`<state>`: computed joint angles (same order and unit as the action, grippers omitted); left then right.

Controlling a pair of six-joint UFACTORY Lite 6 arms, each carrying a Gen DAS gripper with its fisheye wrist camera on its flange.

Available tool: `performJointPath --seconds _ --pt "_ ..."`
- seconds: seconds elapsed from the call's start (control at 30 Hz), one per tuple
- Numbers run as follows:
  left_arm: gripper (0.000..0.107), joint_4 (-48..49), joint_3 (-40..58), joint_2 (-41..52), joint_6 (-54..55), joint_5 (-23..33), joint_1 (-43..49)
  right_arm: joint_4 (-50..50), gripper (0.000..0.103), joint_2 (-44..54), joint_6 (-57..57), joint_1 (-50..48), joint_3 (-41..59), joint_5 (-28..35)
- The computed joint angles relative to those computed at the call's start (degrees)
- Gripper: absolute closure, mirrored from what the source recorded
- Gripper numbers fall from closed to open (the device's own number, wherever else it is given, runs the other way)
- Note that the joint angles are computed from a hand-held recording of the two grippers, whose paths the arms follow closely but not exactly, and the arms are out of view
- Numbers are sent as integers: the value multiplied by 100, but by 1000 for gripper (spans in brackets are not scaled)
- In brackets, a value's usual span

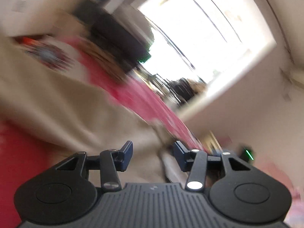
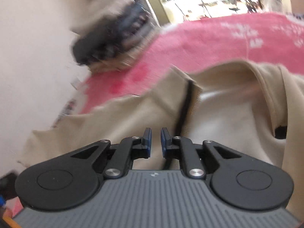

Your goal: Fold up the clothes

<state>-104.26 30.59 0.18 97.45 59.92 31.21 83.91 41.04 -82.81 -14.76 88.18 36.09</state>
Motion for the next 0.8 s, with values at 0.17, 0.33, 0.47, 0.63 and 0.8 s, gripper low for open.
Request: performJointPath --seconds 0.17,0.33,0.47,0.63,0.8 --pt "49 846 838 516 -1311 -200 2526 432 92 -1567 -1035 -1 -2010 389" --pt "40 920 3173 2556 -2828 -951 3478 434 91 -2360 -1408 56 -3452 194" --pt "32 1696 4971 3886 -3576 -1682 3327 826 90 -2482 -1514 -26 -4045 130" --pt "30 3370 7265 5646 -5666 -952 3029 1355 90 -2590 -1469 -74 -4376 189" --pt "95 2129 6247 4963 -4568 -1582 2642 1577 91 -2655 -1651 -88 -4508 92"
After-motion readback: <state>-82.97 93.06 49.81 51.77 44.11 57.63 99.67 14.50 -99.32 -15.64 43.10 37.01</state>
